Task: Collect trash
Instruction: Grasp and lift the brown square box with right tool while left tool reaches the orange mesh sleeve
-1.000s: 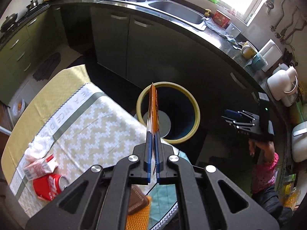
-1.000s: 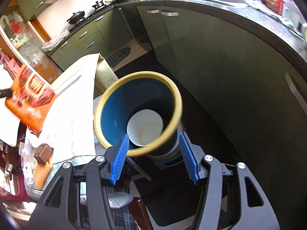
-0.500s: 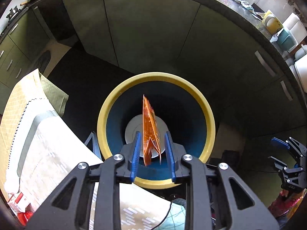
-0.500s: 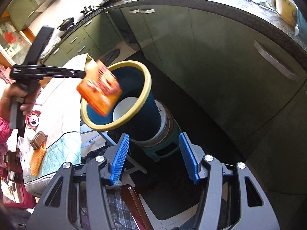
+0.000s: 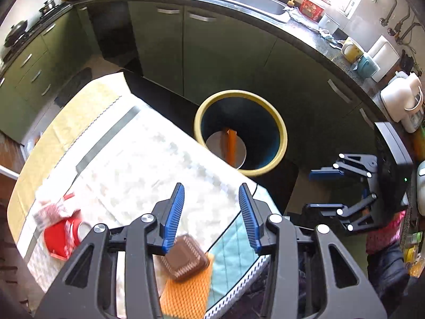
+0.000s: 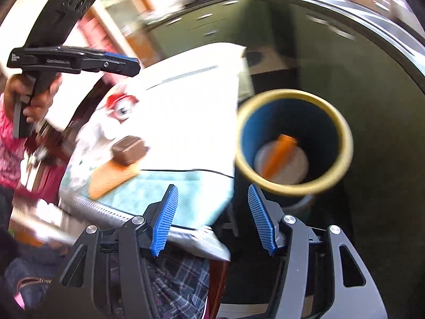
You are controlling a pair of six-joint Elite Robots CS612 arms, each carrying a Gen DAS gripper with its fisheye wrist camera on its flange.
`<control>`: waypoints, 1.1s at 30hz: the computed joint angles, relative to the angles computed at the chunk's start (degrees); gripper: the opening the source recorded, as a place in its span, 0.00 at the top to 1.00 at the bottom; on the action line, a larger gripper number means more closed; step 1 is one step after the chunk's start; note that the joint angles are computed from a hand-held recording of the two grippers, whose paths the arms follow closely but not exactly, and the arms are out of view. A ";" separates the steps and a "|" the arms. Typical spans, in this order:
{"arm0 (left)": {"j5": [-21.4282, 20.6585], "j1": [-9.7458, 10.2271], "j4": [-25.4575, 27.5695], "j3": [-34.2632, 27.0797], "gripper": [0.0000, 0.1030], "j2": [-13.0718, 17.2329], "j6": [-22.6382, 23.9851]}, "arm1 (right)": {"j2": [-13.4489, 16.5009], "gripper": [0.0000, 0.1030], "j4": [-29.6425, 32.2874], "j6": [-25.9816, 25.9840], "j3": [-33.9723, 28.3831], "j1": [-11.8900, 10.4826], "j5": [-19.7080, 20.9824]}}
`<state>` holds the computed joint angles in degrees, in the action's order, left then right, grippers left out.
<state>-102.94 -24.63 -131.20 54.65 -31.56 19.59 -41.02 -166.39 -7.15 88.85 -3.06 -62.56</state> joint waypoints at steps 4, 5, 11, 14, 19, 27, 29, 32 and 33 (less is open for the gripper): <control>0.90 2.58 -3.86 8.74 0.59 -4.90 -1.40 | 2.96 0.46 11.35 -11.84 -8.13 2.32 5.27; 1.10 3.20 -5.02 10.98 0.59 -6.01 -2.05 | 3.94 0.45 14.85 -14.71 -10.49 2.88 6.44; -1.19 6.96 -9.58 19.81 0.56 -9.76 -4.89 | 10.70 0.36 33.16 -26.85 -24.78 5.52 8.38; -2.81 7.98 -10.45 22.25 0.56 -10.62 -6.17 | 13.46 0.35 41.71 -32.07 -30.89 6.26 9.27; -3.23 8.35 -10.44 23.97 0.55 -11.09 -5.10 | 16.19 0.29 48.59 -36.81 -36.43 7.26 8.95; -2.59 6.85 -8.55 23.49 0.51 -10.69 -0.05 | 17.50 0.21 49.18 -37.13 -38.38 7.92 6.17; -2.51 6.51 -7.81 23.13 0.51 -10.45 0.84 | 17.74 0.21 50.25 -37.76 -38.82 7.99 6.27; -2.08 6.07 -6.79 22.69 0.51 -10.15 1.84 | 18.24 0.21 50.92 -38.07 -39.40 8.19 6.06; -1.90 5.94 -6.46 22.52 0.51 -10.06 2.01 | 18.45 0.25 50.76 -37.72 -39.51 8.21 6.27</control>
